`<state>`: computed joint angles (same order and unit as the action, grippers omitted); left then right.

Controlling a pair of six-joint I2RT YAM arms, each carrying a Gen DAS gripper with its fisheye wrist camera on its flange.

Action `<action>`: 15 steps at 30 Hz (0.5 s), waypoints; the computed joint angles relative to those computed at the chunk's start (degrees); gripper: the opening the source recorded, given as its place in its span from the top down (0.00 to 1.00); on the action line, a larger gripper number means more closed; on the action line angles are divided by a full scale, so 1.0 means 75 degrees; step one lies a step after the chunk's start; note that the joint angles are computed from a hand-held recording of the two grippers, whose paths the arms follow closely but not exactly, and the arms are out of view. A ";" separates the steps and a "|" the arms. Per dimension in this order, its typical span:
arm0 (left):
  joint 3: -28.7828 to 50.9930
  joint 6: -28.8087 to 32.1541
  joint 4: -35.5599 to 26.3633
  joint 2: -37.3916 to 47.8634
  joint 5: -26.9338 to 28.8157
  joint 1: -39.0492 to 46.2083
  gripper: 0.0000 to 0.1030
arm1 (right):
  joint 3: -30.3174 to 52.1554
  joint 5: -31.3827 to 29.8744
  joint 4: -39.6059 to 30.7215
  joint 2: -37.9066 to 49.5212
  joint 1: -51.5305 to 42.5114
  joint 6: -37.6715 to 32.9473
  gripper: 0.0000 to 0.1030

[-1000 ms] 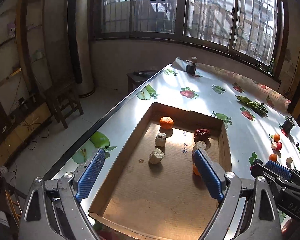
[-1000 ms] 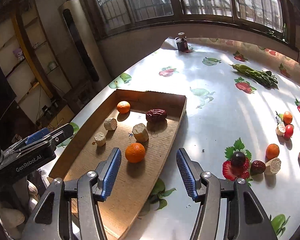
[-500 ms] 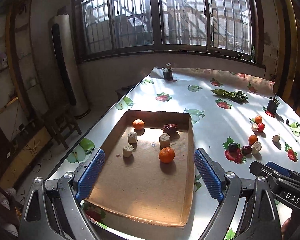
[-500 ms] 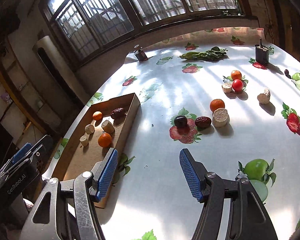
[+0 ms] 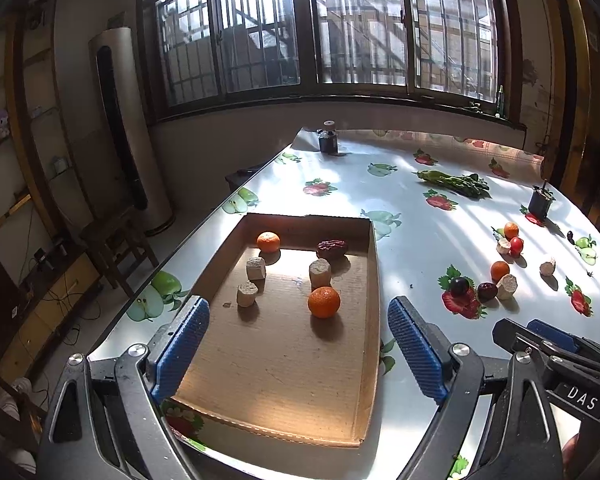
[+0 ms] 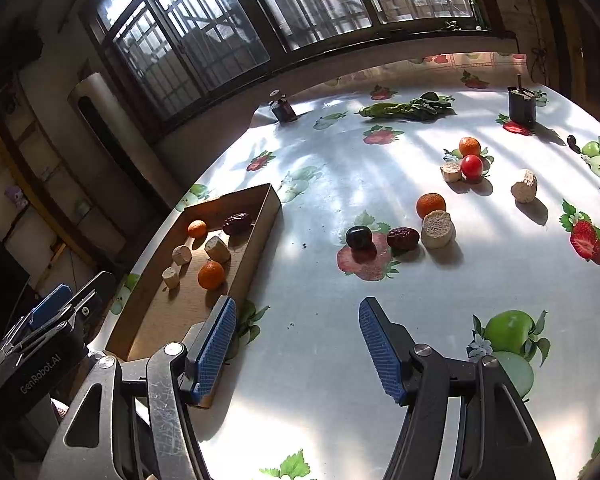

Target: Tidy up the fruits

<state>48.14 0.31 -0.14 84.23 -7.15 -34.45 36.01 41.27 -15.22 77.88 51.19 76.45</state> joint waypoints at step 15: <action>0.0647 0.0011 -0.0468 0.0945 0.0701 0.0218 0.12 | -0.0464 -0.0331 0.0083 -0.0408 -0.0431 -0.0165 0.34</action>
